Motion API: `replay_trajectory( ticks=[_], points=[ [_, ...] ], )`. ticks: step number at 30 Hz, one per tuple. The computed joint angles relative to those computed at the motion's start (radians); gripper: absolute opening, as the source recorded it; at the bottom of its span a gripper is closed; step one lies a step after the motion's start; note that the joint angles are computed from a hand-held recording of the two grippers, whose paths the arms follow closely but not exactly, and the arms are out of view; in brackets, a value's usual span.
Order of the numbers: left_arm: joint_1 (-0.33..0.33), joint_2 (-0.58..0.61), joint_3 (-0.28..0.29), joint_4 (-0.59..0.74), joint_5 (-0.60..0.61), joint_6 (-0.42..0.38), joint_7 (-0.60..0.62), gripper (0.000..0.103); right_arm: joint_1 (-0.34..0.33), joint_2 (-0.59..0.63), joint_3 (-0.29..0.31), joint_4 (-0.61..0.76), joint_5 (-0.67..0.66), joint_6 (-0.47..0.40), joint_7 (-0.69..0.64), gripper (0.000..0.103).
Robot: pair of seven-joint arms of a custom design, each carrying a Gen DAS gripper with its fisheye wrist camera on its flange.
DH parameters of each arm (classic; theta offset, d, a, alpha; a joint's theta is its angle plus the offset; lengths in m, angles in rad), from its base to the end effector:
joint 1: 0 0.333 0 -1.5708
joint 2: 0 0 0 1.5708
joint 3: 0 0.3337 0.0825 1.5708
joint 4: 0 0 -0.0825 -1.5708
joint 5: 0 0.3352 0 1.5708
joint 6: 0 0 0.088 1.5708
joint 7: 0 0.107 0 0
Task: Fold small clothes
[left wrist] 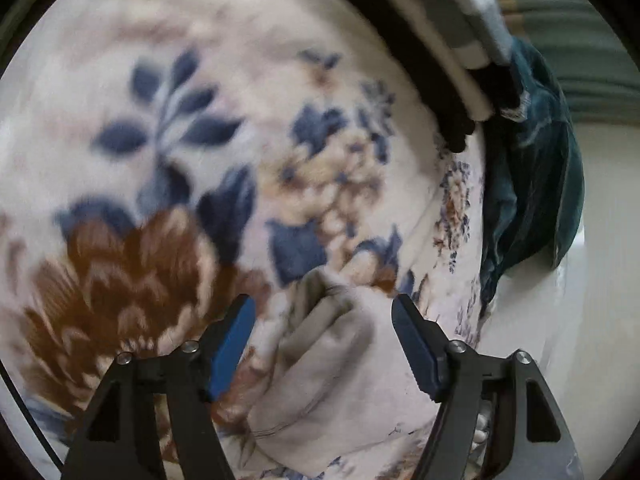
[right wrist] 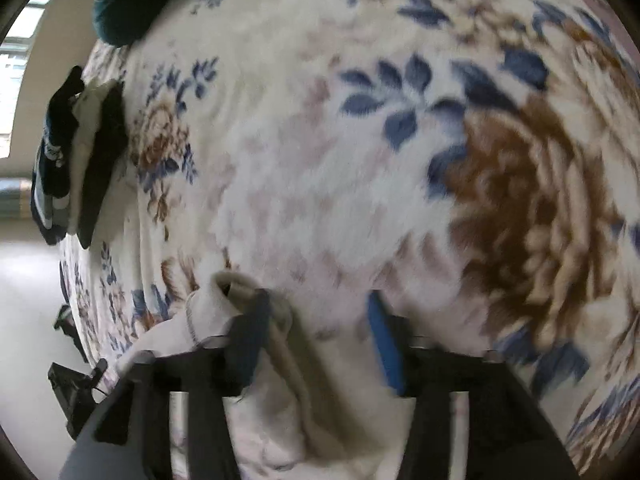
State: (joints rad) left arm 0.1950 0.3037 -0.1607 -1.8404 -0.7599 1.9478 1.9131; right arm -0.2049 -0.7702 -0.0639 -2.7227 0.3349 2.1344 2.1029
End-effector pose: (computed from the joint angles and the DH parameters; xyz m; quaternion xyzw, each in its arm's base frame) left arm 0.5813 -0.0184 0.4119 0.6778 -0.6386 0.2397 0.2743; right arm 0.2688 -0.0615 0.4948 -0.3036 0.9334 0.0835 0.1721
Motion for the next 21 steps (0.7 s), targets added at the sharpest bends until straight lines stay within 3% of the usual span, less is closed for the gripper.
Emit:
replay_trajectory(
  ticks=[3, 6, 8, 10, 15, 19, 20, 21],
  points=[
    [0.008, 0.004, -0.007, -0.022, -0.036, -0.012, 0.039, 0.069, 0.032, 0.009, -0.067, -0.025, 0.068, 0.022, -0.093, 0.056],
    [0.034, 0.021, -0.017, -0.039, -0.141, -0.062, 0.093, 0.069, 0.098, 0.004, -0.146, -0.080, 0.268, 0.112, -0.233, 0.069],
    [0.022, 0.036, -0.017, -0.042, -0.148, -0.057, 0.096, 0.069, 0.147, 0.005, -0.192, -0.117, 0.436, 0.184, -0.343, 0.070],
    [0.008, 0.044, -0.021, -0.035, -0.137, -0.050, 0.098, 0.069, 0.173, 0.028, -0.216, -0.138, 0.555, 0.208, -0.423, 0.080],
    [-0.011, 0.056, -0.032, -0.011, -0.124, -0.053, 0.098, 0.069, 0.204, 0.122, -0.250, -0.134, 0.722, 0.159, -0.583, 0.080],
    [-0.021, 0.050, -0.037, -0.020, -0.117, -0.035, 0.109, 0.069, 0.181, 0.166, -0.235, -0.115, 0.729, 0.095, -0.653, 0.081],
    [-0.025, 0.037, -0.038, -0.031, -0.116, -0.020, 0.120, 0.066, 0.176, 0.181, -0.228, -0.109, 0.730, 0.082, -0.664, 0.081],
    [-0.032, 0.025, -0.043, -0.047, -0.128, 0.002, 0.136, 0.052, 0.167, 0.195, -0.218, -0.101, 0.724, 0.071, -0.671, 0.081]
  ],
)
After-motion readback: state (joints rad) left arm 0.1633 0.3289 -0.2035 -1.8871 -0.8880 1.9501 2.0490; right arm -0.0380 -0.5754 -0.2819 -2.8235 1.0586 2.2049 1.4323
